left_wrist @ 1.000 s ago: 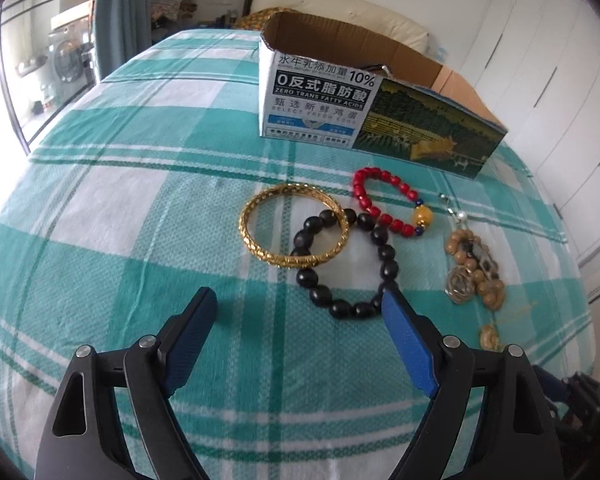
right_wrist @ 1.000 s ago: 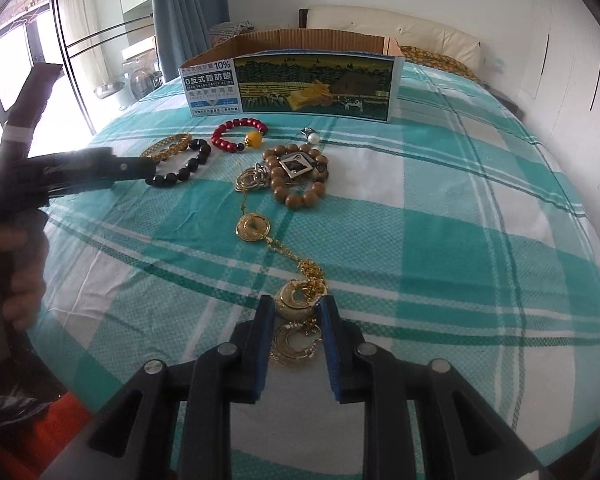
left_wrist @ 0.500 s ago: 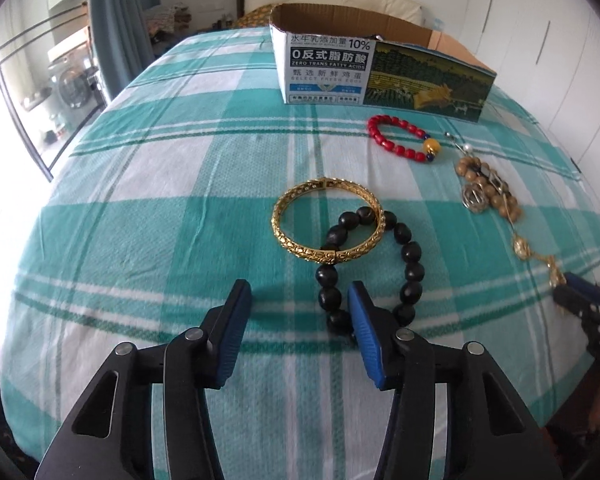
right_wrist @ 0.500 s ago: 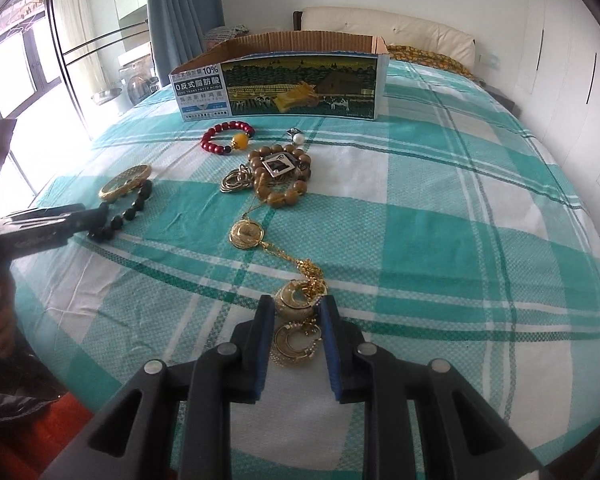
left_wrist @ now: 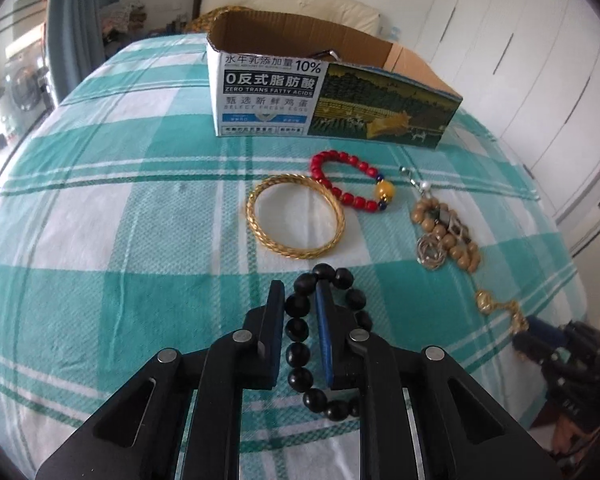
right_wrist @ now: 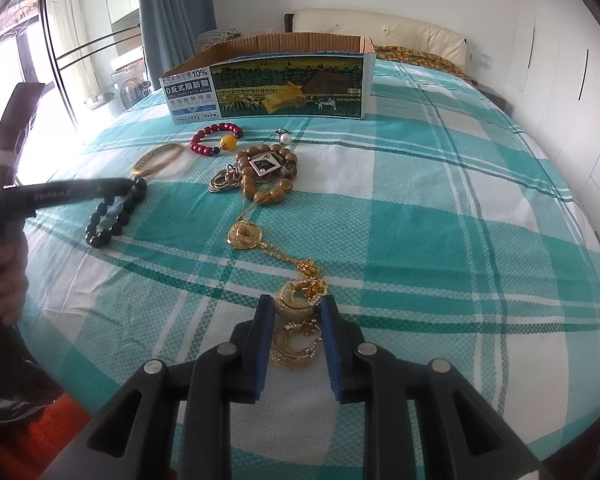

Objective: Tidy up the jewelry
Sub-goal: 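Grasp the black bead bracelet with the left tool and lift it, then carry the bracelet and earrings over the cardboard box and open both tools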

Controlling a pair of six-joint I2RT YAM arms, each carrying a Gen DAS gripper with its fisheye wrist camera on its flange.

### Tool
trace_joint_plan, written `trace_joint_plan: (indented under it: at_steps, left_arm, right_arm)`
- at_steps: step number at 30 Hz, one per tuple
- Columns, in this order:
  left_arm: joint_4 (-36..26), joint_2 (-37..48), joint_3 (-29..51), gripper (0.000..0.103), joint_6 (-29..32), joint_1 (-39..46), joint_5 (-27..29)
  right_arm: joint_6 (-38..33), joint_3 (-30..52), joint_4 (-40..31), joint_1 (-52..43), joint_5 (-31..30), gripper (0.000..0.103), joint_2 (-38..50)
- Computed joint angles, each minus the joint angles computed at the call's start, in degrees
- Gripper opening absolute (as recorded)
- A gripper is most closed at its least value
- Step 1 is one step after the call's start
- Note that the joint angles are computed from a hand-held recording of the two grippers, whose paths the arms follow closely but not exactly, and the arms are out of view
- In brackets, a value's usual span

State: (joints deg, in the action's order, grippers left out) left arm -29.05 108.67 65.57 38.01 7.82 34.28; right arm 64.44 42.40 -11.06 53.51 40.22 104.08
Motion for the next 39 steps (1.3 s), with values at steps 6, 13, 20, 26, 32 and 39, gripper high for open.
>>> trace_joint_plan:
  at_steps: [6,13,20,26,32,39]
  left_arm:
    - [2.46,-2.99,-5.3,0.057,3.01,0.83,-0.43]
    - [13.69,-10.2,-16.36,0.019,3.15,-0.75,-5.17]
    - [9.2,-9.17,-14.5,0.01,2.62,2.18,-2.6]
    - [11.08,-10.23,-16.44,0.01,1.86,2.68,-2.0]
    - [5.7,-10.45,-13.24,0.01,1.9,5.11,1.04]
    - [-2.78,-14.74,-8.71,0.01,3.39,7.52,6.05]
  right_arm:
    - [0.15,-0.49,0.45,-0.01,0.0,0.024,-0.31]
    - [0.45,-3.63,3.7,-0.21,0.4,0.026,-2.37]
    - [0.7,-4.45,4.38,-0.29,2.09,0.051,-3.18]
    - [-3.18,1.34,0.21,-1.42,1.79,0.027,1.58]
    - [-0.61,-0.46,-0.81,-0.35,1.57,0.027,-3.86]
    - [-2.67,-0.29,-2.41,0.69,3.59,0.027,-12.95]
